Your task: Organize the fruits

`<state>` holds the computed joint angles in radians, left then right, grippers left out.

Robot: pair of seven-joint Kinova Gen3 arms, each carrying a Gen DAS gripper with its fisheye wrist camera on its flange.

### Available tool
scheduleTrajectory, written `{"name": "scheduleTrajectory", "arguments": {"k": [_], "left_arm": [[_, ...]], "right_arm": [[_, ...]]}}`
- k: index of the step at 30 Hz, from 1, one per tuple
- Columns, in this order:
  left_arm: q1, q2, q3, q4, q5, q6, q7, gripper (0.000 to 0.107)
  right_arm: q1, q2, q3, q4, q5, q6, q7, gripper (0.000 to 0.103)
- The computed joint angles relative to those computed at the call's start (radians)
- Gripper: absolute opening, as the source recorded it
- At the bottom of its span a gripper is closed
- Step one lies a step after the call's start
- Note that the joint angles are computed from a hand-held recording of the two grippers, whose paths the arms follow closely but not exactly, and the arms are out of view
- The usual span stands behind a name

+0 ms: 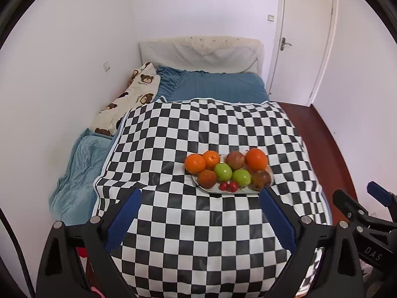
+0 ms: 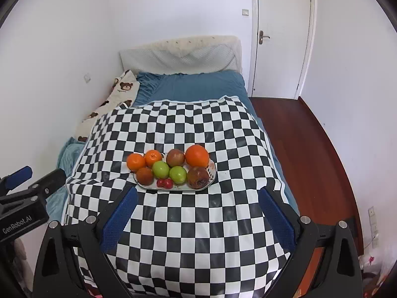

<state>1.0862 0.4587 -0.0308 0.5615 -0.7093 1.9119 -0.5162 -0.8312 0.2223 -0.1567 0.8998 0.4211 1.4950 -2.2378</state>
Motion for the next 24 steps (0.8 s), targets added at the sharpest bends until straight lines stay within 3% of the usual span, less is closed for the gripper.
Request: {"name": "scheduleTrajectory", "arguments": {"k": [8,24], "left_arm": [[-0.078,-0.016,0.029,0.122,0.045,-0.071,0.036,0.097],[-0.154,-0.022,0.061,0.211,0.095,-0.134,0.046,0.097]], "right_arm": [[0.033,0.065,0.029,0.015,-0.007,-0.060,0.018,0.100],[0.047,0.146,0.072,-0.014,-0.059,-0.075,0.046,0.100]]}}
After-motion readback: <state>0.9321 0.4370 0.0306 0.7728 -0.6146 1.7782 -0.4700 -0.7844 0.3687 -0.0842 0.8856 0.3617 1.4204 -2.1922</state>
